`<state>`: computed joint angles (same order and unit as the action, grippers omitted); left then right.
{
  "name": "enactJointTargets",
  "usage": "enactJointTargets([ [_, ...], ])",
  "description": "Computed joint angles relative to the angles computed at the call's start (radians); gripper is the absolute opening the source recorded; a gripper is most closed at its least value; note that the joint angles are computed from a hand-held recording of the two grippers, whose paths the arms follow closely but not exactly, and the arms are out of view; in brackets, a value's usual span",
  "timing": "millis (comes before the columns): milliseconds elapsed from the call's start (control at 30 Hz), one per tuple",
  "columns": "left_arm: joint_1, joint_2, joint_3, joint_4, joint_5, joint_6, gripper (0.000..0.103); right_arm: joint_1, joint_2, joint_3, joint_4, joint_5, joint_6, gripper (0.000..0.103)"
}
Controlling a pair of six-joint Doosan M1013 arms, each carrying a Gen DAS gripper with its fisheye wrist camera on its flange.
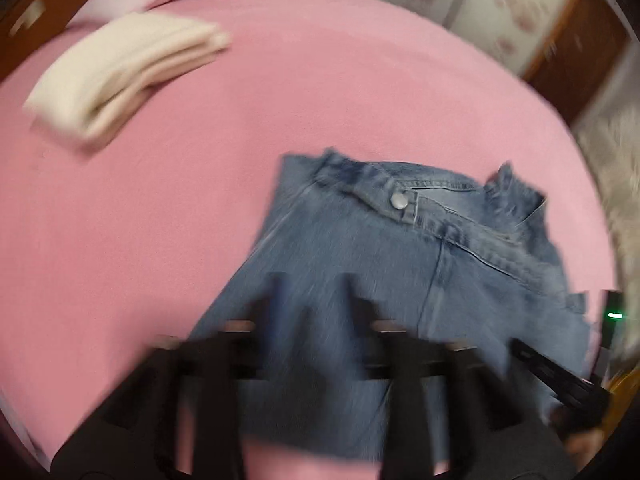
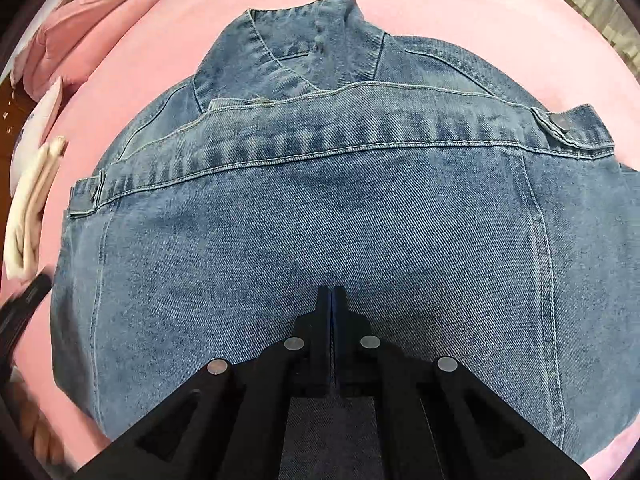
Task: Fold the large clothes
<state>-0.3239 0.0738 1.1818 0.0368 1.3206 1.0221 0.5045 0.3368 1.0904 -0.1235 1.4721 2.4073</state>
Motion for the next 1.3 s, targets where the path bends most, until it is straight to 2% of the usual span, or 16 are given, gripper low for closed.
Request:
enactJointTargets([
  [33,0.007,-0.032,0.032,-0.014,-0.022,-0.025,0.07,0.003,0.0,0.004,-0.003,-0.015,0.002,0.0],
  [100,0.022,-0.108,0.11,-0.06,-0.071,-0.051,0.07,0.008,-0.022,0.034,-0.016,-0.05,-0.009,0.0],
  [167,0.059,-0.146,0.16,-0.127,-0.074,-0.049,0.07,0.012,-0.03,0.048,-0.027,-0.079,-0.011,0.0],
  [333,0.185,-0.208,0.301,-0.349,-0.124,-0.127,0.07,0.013,-0.032,0.048,-0.035,-0.099,-0.038,0.0],
  [433,0.227,-0.223,0.377,-0.476,-0.18,-0.092,0.07,0.012,-0.042,0.058,-0.032,-0.119,-0.042,0.0],
  [600,0.215,-0.236,0.427,-0.531,-0.315,-0.019,0.07,0.002,-0.086,0.107,-0.033,-0.141,-0.059,0.0],
  [767,0.195,-0.189,0.407,-0.58,-0.342,0.031,0.07,-0.016,-0.107,0.138,0.017,-0.204,-0.071,0.0],
  [867,0.202,-0.164,0.419,-0.76,-0.375,0.177,0.07,-0.04,-0.133,0.174,0.08,-0.257,-0.09,0.0],
  [967,0.16,-0.146,0.4,-0.657,-0.415,0.103,0.07,-0.062,-0.165,0.225,0.145,-0.336,-0.16,0.0],
  [1067,0.116,-0.14,0.387,-0.493,-0.471,-0.087,0.069,-0.1,-0.197,0.282,0.253,-0.414,-0.202,0.0],
  [1100,0.105,-0.137,0.38,-0.434,-0.466,-0.145,0.056,-0.112,-0.206,0.296,0.289,-0.431,-0.213,0.0],
  [1133,0.082,-0.125,0.355,-0.323,-0.431,-0.233,0.037,-0.119,-0.212,0.306,0.31,-0.443,-0.22,0.0],
  [1233,0.037,-0.127,0.346,-0.176,-0.451,-0.358,0.021,-0.121,-0.224,0.325,0.309,-0.466,-0.24,0.0],
  [1300,0.021,-0.138,0.341,-0.126,-0.461,-0.386,0.015,-0.111,-0.229,0.33,0.282,-0.472,-0.233,0.0],
])
